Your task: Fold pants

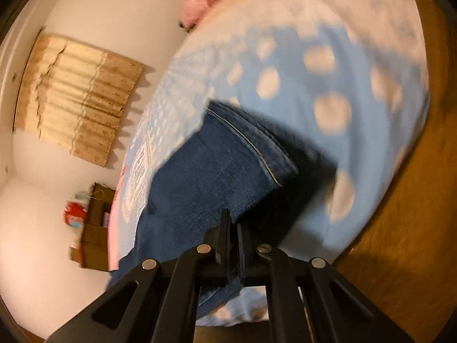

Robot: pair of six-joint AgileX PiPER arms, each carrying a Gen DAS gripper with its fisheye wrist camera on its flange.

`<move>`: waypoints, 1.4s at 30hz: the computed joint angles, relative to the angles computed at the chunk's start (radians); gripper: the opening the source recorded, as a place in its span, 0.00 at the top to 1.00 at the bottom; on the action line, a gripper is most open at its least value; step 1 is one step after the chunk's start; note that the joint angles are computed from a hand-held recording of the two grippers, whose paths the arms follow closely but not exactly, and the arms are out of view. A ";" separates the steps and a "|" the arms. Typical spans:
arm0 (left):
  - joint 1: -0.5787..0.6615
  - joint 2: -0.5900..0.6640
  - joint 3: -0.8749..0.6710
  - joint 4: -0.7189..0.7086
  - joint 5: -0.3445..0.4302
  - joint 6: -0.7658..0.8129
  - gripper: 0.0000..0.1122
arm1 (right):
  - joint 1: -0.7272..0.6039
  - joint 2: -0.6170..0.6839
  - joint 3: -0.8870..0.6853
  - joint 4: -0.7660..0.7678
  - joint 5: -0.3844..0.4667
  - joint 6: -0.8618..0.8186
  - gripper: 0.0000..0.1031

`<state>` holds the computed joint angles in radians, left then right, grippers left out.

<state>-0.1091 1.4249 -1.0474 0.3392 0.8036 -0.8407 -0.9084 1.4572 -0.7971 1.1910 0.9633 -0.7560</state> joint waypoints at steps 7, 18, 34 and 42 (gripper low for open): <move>-0.001 0.008 -0.006 0.002 0.001 0.001 0.08 | -0.026 0.138 -0.065 -0.059 0.046 -0.070 0.96; -0.003 0.008 -0.004 0.007 0.001 -0.005 0.08 | -0.234 0.161 -0.018 0.024 0.155 -0.017 0.92; -0.010 0.006 -0.004 0.011 0.004 -0.013 0.08 | -0.309 0.161 0.089 0.155 0.183 -0.106 0.32; -0.005 0.008 -0.004 0.006 -0.001 -0.008 0.08 | -0.227 0.132 0.047 0.134 0.153 -0.062 0.29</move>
